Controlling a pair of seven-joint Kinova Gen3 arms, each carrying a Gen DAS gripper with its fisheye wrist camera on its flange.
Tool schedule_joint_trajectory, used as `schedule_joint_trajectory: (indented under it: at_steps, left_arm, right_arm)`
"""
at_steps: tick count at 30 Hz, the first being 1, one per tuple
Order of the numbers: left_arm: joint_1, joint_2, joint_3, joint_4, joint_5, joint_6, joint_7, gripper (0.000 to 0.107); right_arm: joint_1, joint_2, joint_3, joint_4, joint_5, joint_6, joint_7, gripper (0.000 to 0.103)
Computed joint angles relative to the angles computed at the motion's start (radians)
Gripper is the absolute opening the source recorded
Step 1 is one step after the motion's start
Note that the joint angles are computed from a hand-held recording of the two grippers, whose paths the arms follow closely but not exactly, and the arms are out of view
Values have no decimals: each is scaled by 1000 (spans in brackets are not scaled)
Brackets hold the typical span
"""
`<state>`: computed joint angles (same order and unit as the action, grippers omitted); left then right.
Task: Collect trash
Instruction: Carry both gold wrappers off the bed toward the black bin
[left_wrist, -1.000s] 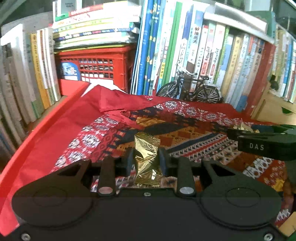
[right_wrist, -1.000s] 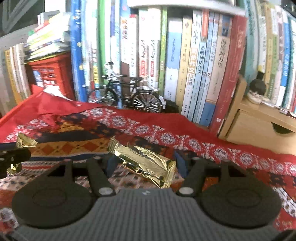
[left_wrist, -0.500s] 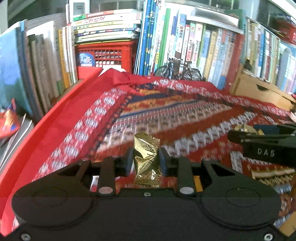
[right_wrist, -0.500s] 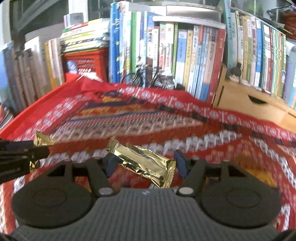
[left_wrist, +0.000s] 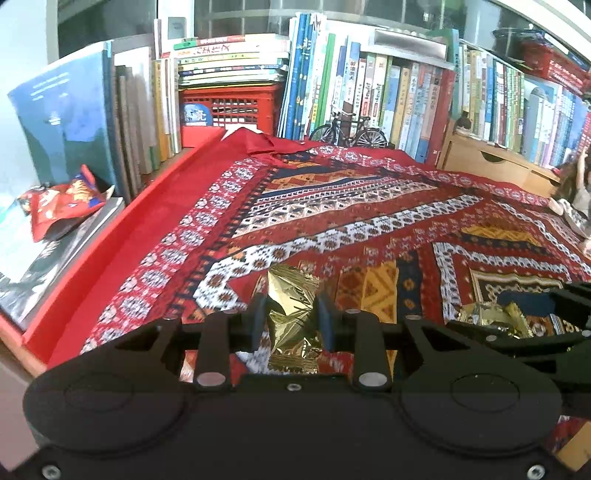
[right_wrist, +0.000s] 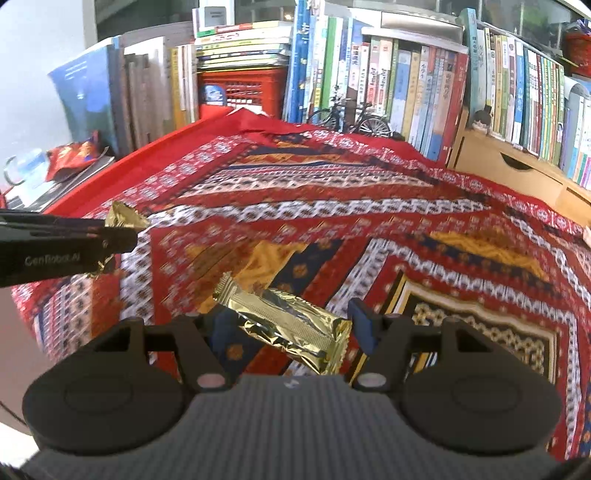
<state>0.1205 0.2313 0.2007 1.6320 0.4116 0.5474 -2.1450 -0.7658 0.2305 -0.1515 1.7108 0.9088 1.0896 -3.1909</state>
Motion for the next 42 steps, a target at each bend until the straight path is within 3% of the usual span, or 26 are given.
schedule_joint_trajectory:
  at_steps: [7,20,31,42]
  left_arm:
    - [-76,-98,-7,112,131,19,-186,28]
    - [-118,-251,-165,323,304,130,-469,28]
    - [-156,-354,-284,454,290,264,-629,28]
    - [-166,-366,-295,470,239,294,-647,28]
  right_arm:
    - [-89,3,-34,-18,13,88,-103,68]
    - [-266,67,-74,-98,-5,247,-209,69]
    - [-385,125,-66,-159,-54,302,-298,70]
    - [-427,159,-44,-200,-72,286,-299,70]
